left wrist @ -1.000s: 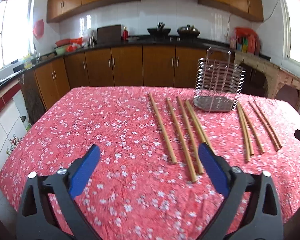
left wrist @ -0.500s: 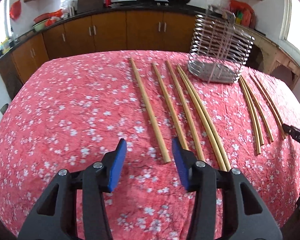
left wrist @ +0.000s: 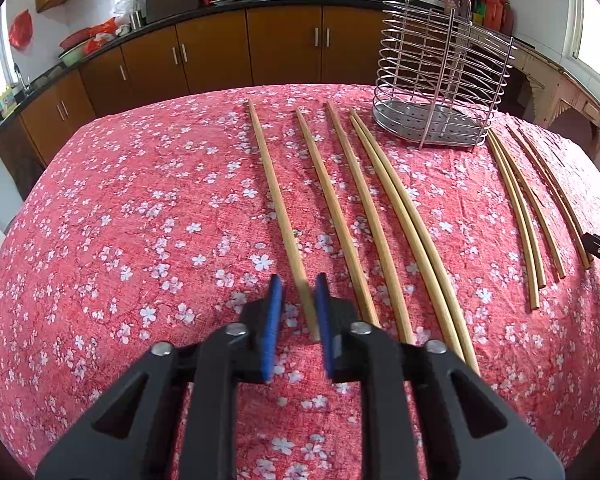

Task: Organize utensils
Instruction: 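Lower the left tool onto a bamboo chopstick and close it while the right tool grasps another, then lift the chopsticks upright with both tools and carry them over the wire holder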

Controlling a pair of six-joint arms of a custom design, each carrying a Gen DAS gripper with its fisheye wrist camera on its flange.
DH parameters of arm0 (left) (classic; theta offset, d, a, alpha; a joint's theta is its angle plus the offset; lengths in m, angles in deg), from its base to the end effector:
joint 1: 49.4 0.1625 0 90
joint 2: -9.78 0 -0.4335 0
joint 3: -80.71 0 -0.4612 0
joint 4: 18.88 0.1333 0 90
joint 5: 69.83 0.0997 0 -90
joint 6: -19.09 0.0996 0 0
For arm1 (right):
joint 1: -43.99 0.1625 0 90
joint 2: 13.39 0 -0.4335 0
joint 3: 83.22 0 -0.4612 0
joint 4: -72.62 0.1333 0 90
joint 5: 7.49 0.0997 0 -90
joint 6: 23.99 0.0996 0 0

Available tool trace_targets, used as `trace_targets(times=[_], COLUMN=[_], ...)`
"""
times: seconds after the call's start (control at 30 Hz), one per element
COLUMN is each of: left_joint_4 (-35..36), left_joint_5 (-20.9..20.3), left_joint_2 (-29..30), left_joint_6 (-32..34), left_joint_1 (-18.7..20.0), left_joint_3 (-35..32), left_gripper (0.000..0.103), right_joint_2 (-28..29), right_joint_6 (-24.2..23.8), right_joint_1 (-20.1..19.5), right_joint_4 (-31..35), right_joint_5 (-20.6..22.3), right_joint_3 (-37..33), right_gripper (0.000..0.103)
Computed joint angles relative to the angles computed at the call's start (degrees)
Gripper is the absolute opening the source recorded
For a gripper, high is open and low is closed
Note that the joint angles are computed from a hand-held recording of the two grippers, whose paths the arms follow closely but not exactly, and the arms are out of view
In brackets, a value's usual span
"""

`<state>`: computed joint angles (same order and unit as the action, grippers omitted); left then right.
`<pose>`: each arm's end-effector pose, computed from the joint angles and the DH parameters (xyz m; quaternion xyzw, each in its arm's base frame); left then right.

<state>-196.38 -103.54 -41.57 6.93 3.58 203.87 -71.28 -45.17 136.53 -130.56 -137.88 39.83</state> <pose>-0.1439 -0.5498 0.0366 0.1251 0.8669 -0.3039 0.3748 0.0929 -0.5437 0.1345 0.0387 -0.8679 0.3258 0.3730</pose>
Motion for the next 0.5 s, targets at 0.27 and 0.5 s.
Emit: trace_targets(times=[0.27, 0.5], left_joint_4=[-0.54, -6.09], left_joint_5=[-0.76, 0.27], left_joint_2=[-1.35, -3.39], left_joint_6=[0.13, 2.46], left_joint_1=[0.71, -0.28], left_joint_3=[0.80, 3.58], left_gripper=[0.007, 0.007], right_joint_2=[-1.86, -3.33], right_joint_6=[1.15, -1.01], right_joint_1=[-0.71, -0.29], right_joint_4=[0.48, -4.04], right_joint_5=[2.00, 2.22], right_joint_3=[1.51, 3.76], right_gripper=[0.008, 0.008])
